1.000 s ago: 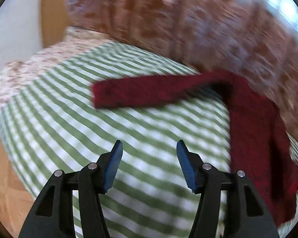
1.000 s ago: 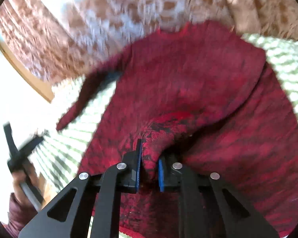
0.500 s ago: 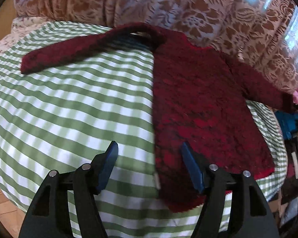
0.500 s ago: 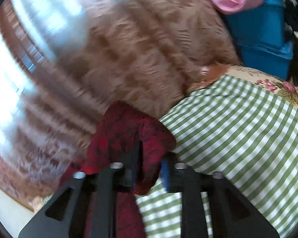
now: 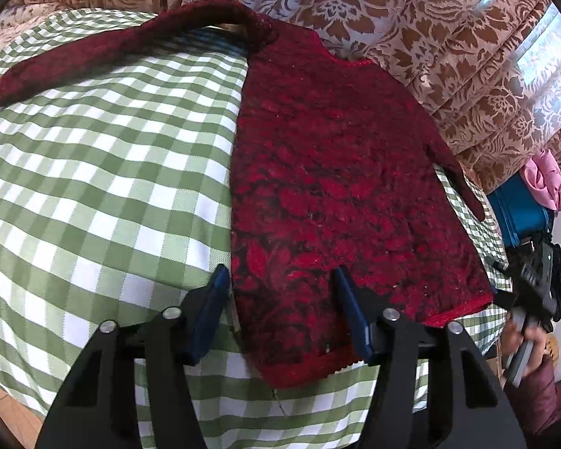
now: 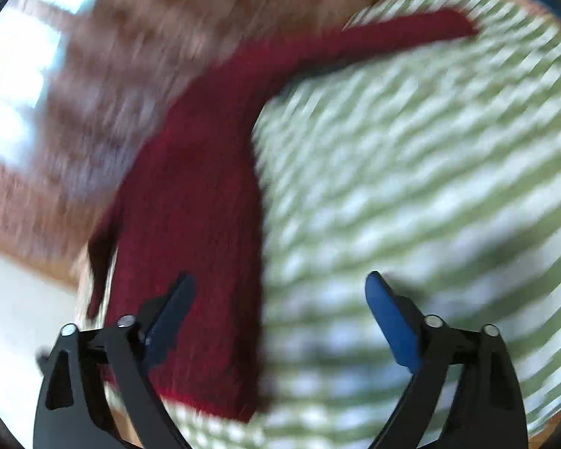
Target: Fold small clothes
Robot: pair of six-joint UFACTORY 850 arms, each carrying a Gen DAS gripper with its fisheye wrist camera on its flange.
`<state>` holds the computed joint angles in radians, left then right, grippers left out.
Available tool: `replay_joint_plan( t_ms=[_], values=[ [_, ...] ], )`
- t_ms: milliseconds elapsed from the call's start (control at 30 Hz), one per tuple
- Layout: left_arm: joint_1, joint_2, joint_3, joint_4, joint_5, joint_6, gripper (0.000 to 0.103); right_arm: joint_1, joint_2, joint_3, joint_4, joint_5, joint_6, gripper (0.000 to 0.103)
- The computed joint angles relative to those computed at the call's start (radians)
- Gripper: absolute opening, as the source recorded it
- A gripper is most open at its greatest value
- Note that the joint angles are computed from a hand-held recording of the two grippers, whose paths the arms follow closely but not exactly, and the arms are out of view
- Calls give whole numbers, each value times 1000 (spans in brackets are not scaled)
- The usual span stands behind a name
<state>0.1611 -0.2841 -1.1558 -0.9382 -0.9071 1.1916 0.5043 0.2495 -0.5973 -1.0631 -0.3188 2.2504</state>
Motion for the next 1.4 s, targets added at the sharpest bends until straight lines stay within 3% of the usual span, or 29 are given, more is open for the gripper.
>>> replay_joint_plan(
  t_ms=[33,100,167,267,500,700,767,800,833,867,933,1033,1100,1200,1400],
  values=[
    [-1,0,0,2,-1,3,42,31,-34,-23,-9,-30,-7,78],
    [-2,-2,-4,4,-11,13,24,63,-86,-67,47,-35,-98,58],
    [1,0,-7,3,-11,21,18,85,-128,-121,190,-88,-275,38],
    [13,16,-14,2,-11,45,17,90,-122,-151,269,-109,-395,20],
    [102,77,0,67,-95,102,17,230,-57,-193,347,-240,-549,17],
    [141,107,91,193,-64,57,22,303,-62,-148,576,-249,-698,17],
    [147,108,99,196,-60,41,38,307,-56,-131,582,-245,-682,18],
    [154,110,100,179,-52,37,41,296,-39,-120,588,-220,-689,21],
    [158,103,91,168,-54,33,45,285,-33,-123,603,-217,-707,37],
    [163,96,79,158,-58,30,46,284,-25,-129,585,-235,-701,62],
    [171,73,40,123,-49,6,50,295,-13,-160,473,-315,-653,77],
    [189,4,-44,66,-38,-104,56,281,-34,-208,378,-354,-636,78],
    [200,-40,-103,28,-19,-160,59,251,-80,-248,293,-320,-604,82],
    [203,-101,-192,9,75,-256,69,214,-189,-325,171,-247,-529,83],
    [227,-309,-469,6,102,-524,69,170,-456,-548,125,-169,-594,83]
  ],
)
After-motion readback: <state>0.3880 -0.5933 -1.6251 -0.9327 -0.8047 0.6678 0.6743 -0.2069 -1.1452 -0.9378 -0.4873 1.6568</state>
